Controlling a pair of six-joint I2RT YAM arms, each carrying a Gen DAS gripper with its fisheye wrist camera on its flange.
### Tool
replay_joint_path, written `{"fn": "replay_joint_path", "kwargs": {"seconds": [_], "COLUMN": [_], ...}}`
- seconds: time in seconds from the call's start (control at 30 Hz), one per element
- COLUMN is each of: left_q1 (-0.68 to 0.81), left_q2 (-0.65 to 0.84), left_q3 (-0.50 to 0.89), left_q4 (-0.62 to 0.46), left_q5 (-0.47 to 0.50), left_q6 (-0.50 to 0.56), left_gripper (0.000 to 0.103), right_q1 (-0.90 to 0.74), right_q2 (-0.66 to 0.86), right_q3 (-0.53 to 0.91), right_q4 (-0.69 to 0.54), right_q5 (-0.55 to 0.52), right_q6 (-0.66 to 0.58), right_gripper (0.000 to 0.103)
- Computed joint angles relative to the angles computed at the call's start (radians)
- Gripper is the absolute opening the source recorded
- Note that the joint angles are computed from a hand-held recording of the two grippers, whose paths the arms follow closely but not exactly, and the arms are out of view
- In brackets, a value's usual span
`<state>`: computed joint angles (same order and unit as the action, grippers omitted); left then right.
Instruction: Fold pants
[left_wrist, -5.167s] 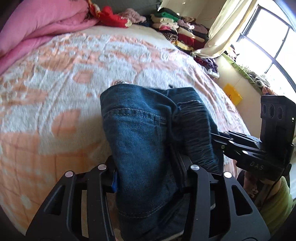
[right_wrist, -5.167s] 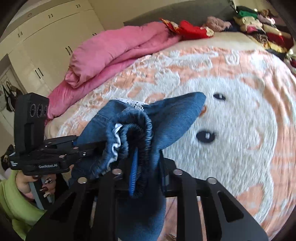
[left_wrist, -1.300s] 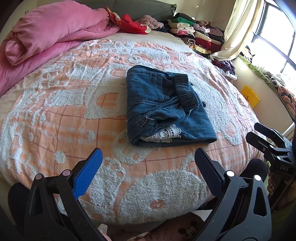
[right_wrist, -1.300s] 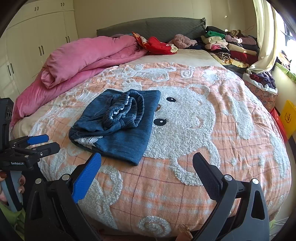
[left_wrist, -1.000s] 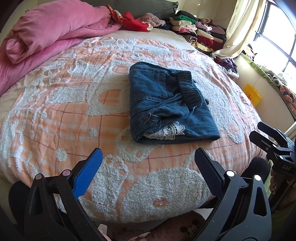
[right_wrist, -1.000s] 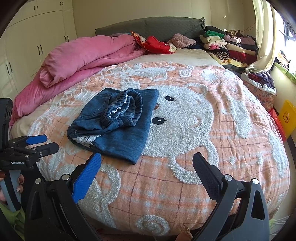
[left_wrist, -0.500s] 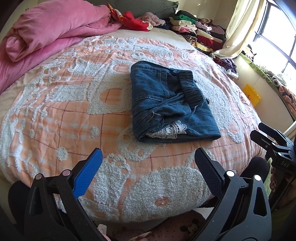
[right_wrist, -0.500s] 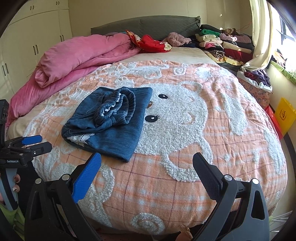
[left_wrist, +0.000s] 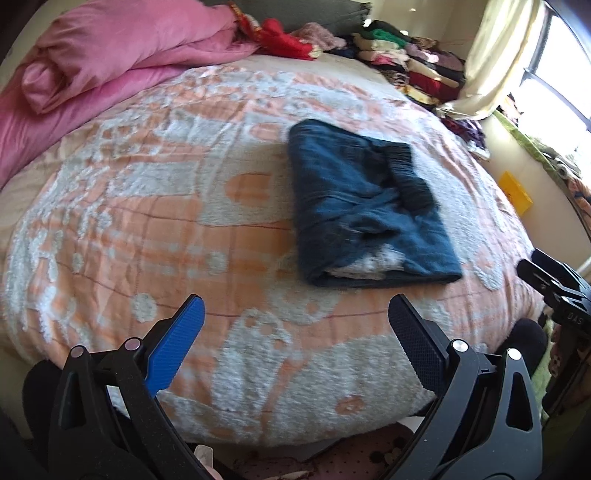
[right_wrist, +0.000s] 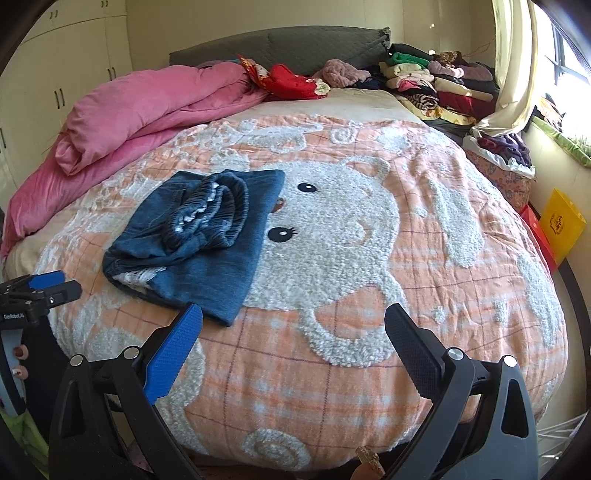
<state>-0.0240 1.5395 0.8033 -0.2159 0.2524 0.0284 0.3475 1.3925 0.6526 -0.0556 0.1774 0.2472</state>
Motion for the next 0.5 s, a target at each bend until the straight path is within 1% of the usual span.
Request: {"fn": "replay_joint_path", "kwargs": {"seconds": [0.13,0.23,0.27,0.33,0.37,0.43,0.47,0.5], "left_q1": [0.083,0.160,0.187,0.241,0.265,0.293,0.307,0.317], "left_q2": [0.051,0.134,0.179,0.309,0.395,0.520,0.612,0.668], "left_q3": [0.043,0.138,0.192,0.343,0.445,0.605,0.727,0.804], "left_q4": [0.011,0.011,-0.004,-0.031,-0.052,-0.094,-0.133,-0.163], "left_q5": [0.003,-0.036,-0.040,-0.082,-0.121,-0.170,-0.207,-0.224], "left_q6": [0.014,0.016,0.013,-0.006,-0.015,-0.024,-0.037,-0.041], "left_gripper": [0.093,0.093,0.093,0.093,0.093,0.093,0.093,0.093], "right_q1": [-0.052,-0.135,-0.173,-0.264,-0.314,-0.393,-0.441,-0.483], "right_q2": [0.033,0.068,0.083,0.128,0.160,0.238,0.293,0.348], "right_q3": [0.017,0.041,0.056,0.093,0.121,0.197,0.252,0.309], "right_q4": [0.007,0.021,0.024,0.045,0.052,0.041,0.036,0.029], "right_q5": [-0.011,-0.027,-0.040,-0.067,-0.075,-0.081,-0.070,-0.072], "right_q6": [-0.021,-0.042,-0.048,-0.066,-0.079,-0.106,-0.123,-0.140], "right_gripper": [0.098,0.098,0.098,0.098,0.098,0.098,0.098,0.098]}}
